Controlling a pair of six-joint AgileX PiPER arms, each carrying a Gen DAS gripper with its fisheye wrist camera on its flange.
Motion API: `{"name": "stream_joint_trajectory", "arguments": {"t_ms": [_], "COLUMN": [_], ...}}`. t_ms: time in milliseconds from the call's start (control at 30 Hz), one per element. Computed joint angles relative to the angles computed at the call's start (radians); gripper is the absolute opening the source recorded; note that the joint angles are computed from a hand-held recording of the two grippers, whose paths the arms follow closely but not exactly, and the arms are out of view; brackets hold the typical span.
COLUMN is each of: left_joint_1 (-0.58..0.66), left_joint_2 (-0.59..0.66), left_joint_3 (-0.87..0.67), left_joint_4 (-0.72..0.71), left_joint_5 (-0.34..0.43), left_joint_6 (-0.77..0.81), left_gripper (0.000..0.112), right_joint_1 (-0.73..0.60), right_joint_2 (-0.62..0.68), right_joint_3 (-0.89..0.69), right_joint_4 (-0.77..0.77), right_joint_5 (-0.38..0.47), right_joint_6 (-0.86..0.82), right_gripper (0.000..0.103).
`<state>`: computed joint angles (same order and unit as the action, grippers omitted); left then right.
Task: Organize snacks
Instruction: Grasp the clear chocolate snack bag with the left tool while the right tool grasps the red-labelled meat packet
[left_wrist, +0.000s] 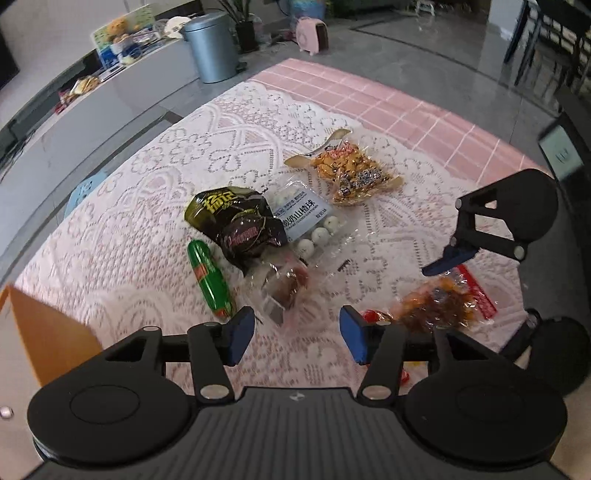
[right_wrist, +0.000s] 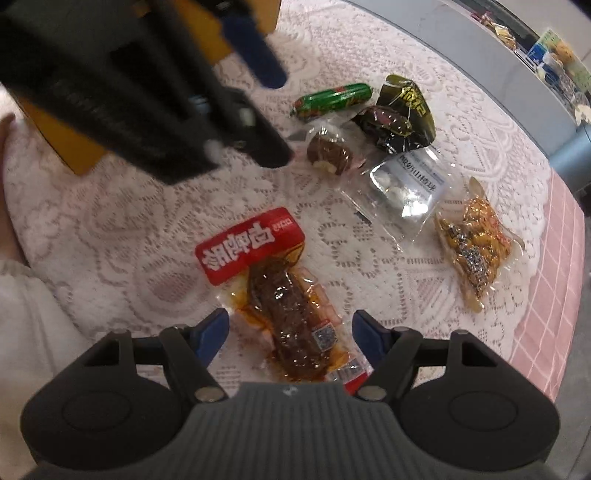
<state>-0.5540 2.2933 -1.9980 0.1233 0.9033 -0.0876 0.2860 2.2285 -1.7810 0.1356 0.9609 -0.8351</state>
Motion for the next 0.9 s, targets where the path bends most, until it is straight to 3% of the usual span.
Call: {"name": "stream_joint_trajectory", "arguments": {"t_ms": [67,133,300,400,467,567,700,867,900], "left_joint_1": [0.003,0.008,0.022,0.032,0.035,0.031,0.026,0.020,0.022], "left_joint_2": [0.041,0.075,0.137,0.182,0.214,0.280,0.332,0.346,0.343], "left_joint_3": [-0.062,-0.113,-0.209,-0.281,-0.333,-0.438,-0.516,-0.515,-0.506], "left_joint_4": [0.001,-0.002,-0.006,-0.015,-0.019,-0.008,-0.018,-0.010,-0.015], "left_joint_5": [0.029,0.052,0.095,0.127,0.147,0.201,0.235,0.216,0.206], "left_joint_6": [0.021,0.046,0.107,0.139,0.158,0.190,0.235,0.234,0.230], "left_gripper": [0.063,0.064,0.069,0.071,0.072,0.072,0.072,0.072,0.067], "right_joint_1": [0.000,-0.012,-0.052,-0.064,-0.086,-0.087,-0.072,-0.067,-0.064], "right_joint_2": [0.009,0.014,0.033,0.044,0.067,0.058,0.050,0.097,0.113], "right_joint_3": [-0.001,-0.011,-0.094,-0.141,-0.181,-0.151,-0.121,-0.195,-0.214], "right_joint_4": [0.005,0.038,0.101,0.076,0.108,0.117,0.090,0.073,0.061], "right_joint_5": [-0.004,0.007,0.098,0.129,0.167,0.136,0.080,0.106,0.120], "right_joint_6": [-0.011,-0.036,0.002,0.089,0.087,0.048,0.057,0.119,0.133], "right_gripper": [0.071,0.054,0.026,0.018,0.019,0.029,0.059,0.061,0.061]}}
